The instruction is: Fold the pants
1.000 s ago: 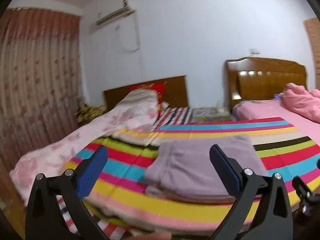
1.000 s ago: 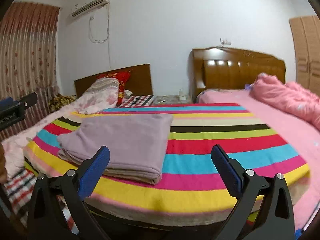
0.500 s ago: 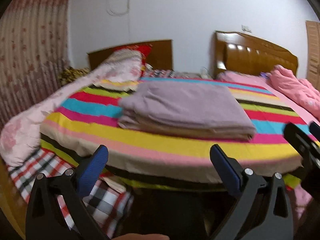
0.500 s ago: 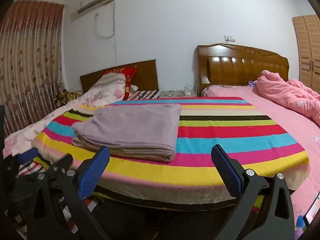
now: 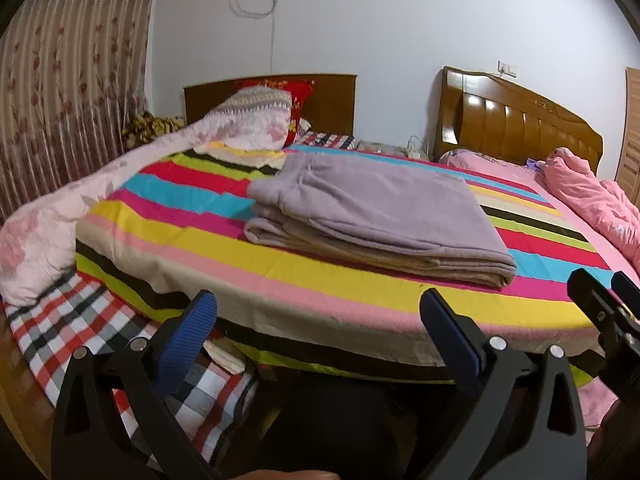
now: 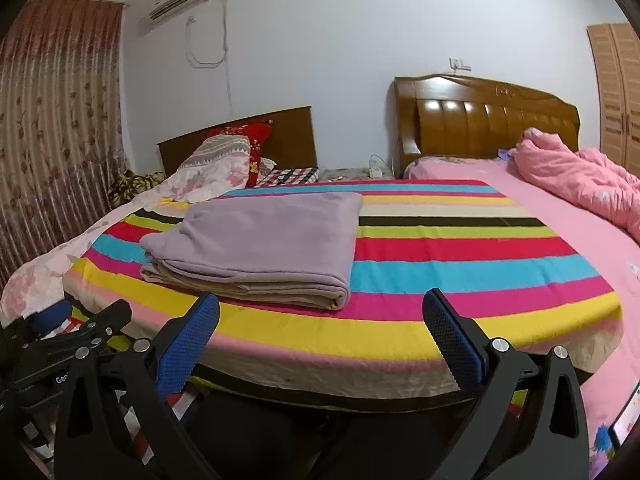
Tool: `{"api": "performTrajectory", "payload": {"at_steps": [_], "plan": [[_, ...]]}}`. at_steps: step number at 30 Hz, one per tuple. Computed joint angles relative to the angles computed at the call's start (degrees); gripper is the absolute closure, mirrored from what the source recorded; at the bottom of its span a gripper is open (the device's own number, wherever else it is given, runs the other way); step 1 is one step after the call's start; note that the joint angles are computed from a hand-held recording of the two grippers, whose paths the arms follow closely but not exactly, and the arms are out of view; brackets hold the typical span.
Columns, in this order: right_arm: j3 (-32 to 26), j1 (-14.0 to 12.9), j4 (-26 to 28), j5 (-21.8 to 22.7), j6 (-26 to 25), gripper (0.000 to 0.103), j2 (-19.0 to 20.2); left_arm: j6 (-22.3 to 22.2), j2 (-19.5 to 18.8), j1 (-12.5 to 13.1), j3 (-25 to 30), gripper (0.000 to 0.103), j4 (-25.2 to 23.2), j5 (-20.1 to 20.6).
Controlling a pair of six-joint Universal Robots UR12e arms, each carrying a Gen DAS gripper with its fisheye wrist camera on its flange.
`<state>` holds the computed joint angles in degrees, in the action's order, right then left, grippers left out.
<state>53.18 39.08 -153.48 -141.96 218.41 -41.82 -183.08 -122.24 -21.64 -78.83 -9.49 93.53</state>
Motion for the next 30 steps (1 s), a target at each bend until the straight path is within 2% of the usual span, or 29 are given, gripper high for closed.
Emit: {"api": "performTrajectory", "payload": {"at_steps": [7,30], "plan": [[0.1,0.0,0.5,0.4,0.5,0.005,-0.1,0.9,0.0,-0.3,-0.2,0.002,2.0,0.9],[0.1,-0.1,0.5,0.6,-0.3,0.005,-0.1,-0.8,0.1,-0.2,0.0,0.002,0.1,0.6]]}}
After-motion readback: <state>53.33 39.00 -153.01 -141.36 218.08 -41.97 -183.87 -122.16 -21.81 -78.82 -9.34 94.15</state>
